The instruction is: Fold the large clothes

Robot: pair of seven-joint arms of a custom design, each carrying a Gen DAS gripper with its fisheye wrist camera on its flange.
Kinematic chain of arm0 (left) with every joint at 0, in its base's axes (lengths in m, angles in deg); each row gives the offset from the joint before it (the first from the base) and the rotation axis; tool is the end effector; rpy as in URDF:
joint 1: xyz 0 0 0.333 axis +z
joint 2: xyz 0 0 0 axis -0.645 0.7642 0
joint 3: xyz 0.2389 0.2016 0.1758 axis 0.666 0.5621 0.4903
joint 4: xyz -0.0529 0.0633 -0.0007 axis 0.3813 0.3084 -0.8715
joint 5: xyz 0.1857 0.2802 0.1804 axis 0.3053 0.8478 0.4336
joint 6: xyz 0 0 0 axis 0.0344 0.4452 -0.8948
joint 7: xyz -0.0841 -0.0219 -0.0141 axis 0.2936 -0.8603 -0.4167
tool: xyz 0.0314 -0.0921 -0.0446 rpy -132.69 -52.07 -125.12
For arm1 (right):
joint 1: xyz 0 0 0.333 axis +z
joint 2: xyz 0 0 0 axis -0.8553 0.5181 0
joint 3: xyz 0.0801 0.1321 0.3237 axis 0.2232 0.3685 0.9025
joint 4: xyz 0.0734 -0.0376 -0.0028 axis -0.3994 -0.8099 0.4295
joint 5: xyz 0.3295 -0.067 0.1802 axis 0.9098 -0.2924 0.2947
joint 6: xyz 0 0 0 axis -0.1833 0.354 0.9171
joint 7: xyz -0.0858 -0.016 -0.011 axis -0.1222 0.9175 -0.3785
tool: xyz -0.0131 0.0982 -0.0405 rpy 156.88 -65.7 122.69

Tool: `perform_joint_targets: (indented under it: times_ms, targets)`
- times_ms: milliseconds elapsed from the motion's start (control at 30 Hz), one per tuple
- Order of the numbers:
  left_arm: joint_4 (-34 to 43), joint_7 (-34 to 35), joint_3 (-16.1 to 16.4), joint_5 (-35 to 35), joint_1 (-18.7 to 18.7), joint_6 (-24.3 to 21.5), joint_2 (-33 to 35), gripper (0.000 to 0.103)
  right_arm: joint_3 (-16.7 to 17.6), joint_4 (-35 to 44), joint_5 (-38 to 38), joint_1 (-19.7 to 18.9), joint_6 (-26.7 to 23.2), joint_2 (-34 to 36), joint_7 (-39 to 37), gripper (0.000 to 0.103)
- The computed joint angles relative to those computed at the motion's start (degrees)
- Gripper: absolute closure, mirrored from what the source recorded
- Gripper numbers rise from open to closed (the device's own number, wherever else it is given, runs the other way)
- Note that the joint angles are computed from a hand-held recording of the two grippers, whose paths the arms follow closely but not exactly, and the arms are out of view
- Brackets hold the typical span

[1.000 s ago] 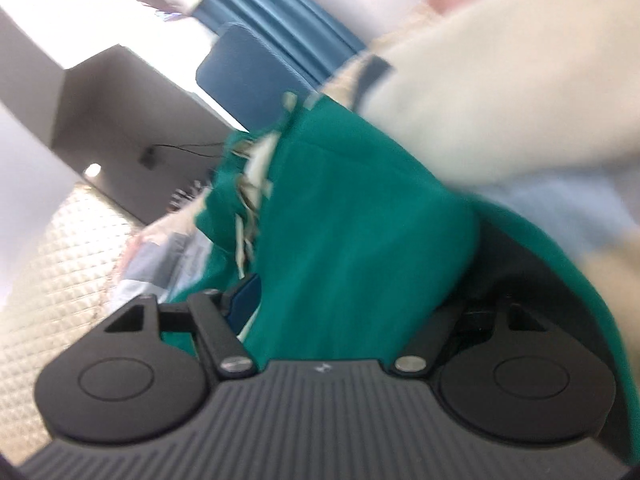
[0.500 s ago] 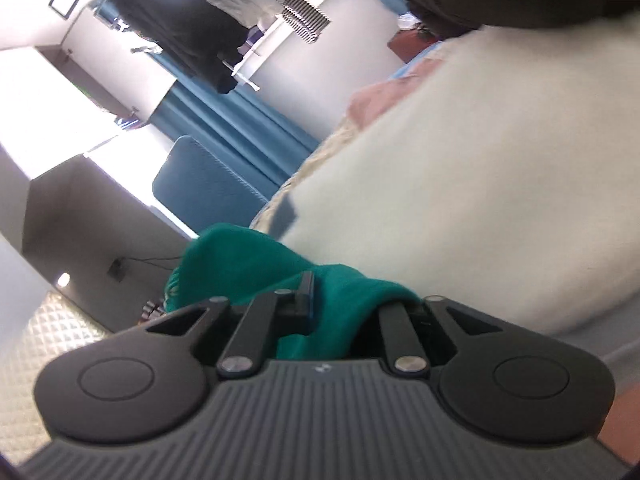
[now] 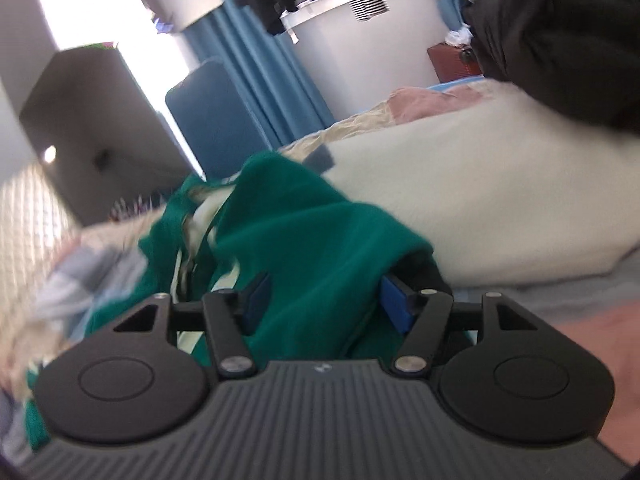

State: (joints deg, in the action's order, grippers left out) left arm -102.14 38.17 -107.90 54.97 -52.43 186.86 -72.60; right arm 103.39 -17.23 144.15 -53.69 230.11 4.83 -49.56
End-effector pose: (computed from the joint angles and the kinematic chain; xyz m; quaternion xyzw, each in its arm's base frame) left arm 0.4126 -0.2888 0.5421 -0.7422 0.4319 -0.4269 0.2833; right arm 0.7232 0.1814 0.4855 -0.6476 0.5564 -0.1184 0.5070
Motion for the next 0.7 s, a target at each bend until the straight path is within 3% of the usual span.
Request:
perform_joint_targets:
  times_ms: [67, 167, 333, 400, 533, 600, 700]
  targets:
    - [0.13, 1.73, -0.11, -1.52, -0.34, -0.81, -0.06, 0.037, 1.78, -4.95, 2.60, -0.97, 0.81, -4.16, -3.65, 0.040]
    - [-0.05, 3.43, 0.06, -3.40, -0.55, -0.26, -0.19, 0.037, 5.18, -11.07, 12.74, -2.84, 0.23, -9.81, -14.76, 0.040]
    - [-0.18, 7.38, -0.04, -6.54, -0.59, 0.50, -0.05, 0.037, 5.83, -19.73, 23.29, -0.86, -3.15, -16.62, -26.70, 0.040]
    - [-0.19, 9.20, 0.06, -8.23, -0.63, 0.71, 0.23, 0.037, 5.20, -21.56, 23.43, 1.03, -3.83, -17.49, -27.69, 0.041]
    - [-0.12, 12.99, 0.34, -11.80, -0.65, 1.28, 1.60, 0.037, 2.35, -22.89, 15.46, 5.47, -4.56, -17.20, -20.30, 0.041]
    - [0.39, 15.99, 0.44, -14.11, -0.96, 0.51, 2.63, 0.037, 1.15, -22.65, 14.96, 7.23, -4.34, -16.32, -20.94, 0.041]
    - [0.87, 18.38, 0.70, -16.09, -1.19, 0.12, 3.78, 0.037, -0.25, -21.67, 15.70, 10.55, -0.07, -14.20, -26.26, 0.041]
